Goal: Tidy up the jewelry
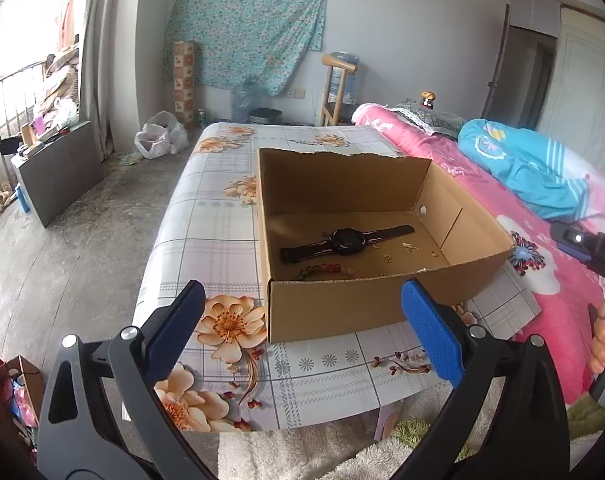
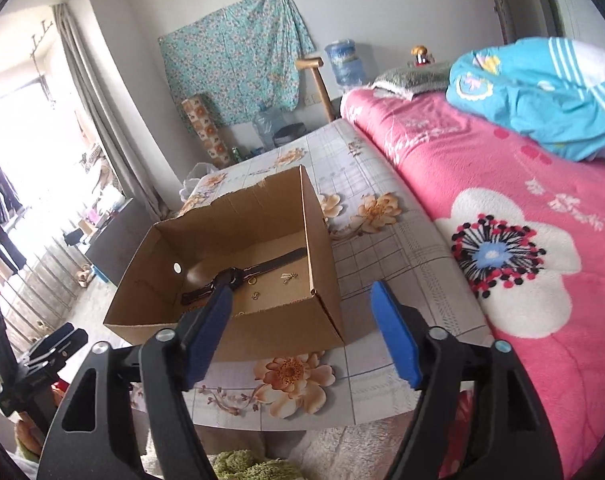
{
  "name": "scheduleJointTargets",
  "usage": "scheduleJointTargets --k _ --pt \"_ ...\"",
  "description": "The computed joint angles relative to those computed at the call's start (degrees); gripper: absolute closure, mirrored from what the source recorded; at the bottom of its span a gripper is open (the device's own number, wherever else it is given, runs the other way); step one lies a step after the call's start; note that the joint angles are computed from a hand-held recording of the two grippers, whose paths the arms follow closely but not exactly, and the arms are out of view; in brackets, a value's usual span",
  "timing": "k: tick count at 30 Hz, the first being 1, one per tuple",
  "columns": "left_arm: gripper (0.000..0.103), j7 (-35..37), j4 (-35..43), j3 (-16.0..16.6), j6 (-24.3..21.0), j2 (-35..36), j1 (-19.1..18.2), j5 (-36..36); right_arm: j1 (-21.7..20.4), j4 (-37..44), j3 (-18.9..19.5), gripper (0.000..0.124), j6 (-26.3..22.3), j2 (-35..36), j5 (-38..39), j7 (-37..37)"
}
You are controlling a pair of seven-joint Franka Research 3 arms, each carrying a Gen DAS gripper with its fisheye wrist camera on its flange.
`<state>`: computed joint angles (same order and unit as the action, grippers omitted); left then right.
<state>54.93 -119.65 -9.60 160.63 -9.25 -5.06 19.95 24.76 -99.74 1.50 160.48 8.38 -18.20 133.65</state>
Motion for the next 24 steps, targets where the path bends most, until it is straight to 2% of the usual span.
scheduleJointTargets --k 2,5,6,8,10,13,15,18,22,24 --pt "0.008 -4.24 0.0 -1.38 -2.13 -0.76 0.83 2.96 2.33 -1.78 -1.57 0.035 -0.48 -1.56 -9.56 7.34" --pt "0.008 -8.3 2.06 -3.25 -7.54 0.41 1.12 8.57 3.03 -1.64 -0.39 0.029 -3.44 -1.37 -15.36 11.16" --pt "0.008 -8.78 1.78 -3.16 -8.09 0.38 0.73 9.17 3.36 -1.15 -0.04 0.029 -4.66 -0.95 -16.98 12.17" --pt "0.008 -8.97 2.14 -2.81 -9.4 1.01 -0.26 8.41 4.45 0.63 0.5 0.028 -8.09 0.28 -20.07 14.23" --pt "0.008 -8.98 2.56 -2.35 -10.56 1.67 -1.22 5.97 6.07 3.7 0.83 0.028 -14.39 2.04 -23.23 15.24" --pt "0.008 -10.68 4.09 -2.59 -13.83 3.08 -2.07 5.62 7.81 5.3 0.85 0.027 -18.68 3.17 -27.18 17.03" --pt "0.008 -10.21 6.2 -2.87 -17.47 4.76 -2.82 6.4 7.73 6.37 1.41 0.027 -20.08 4.04 -25.36 15.33" --pt "0.008 -9.48 7.84 -2.93 -20.55 6.13 -3.95 7.52 7.18 7.89 1.73 0.027 -21.33 5.42 -19.75 13.18" --pt "0.008 -6.4 8.91 -2.4 -22.2 7.01 -4.89 3.64 6.59 7.98 1.77 0.027 -21.16 6.54 -12.21 11.3" --pt "0.008 -6.65 9.7 -2.47 -23.25 7.54 -5.2 4.57 6.85 8.03 1.49 0.027 -21.68 6.92 -10.68 10.28"
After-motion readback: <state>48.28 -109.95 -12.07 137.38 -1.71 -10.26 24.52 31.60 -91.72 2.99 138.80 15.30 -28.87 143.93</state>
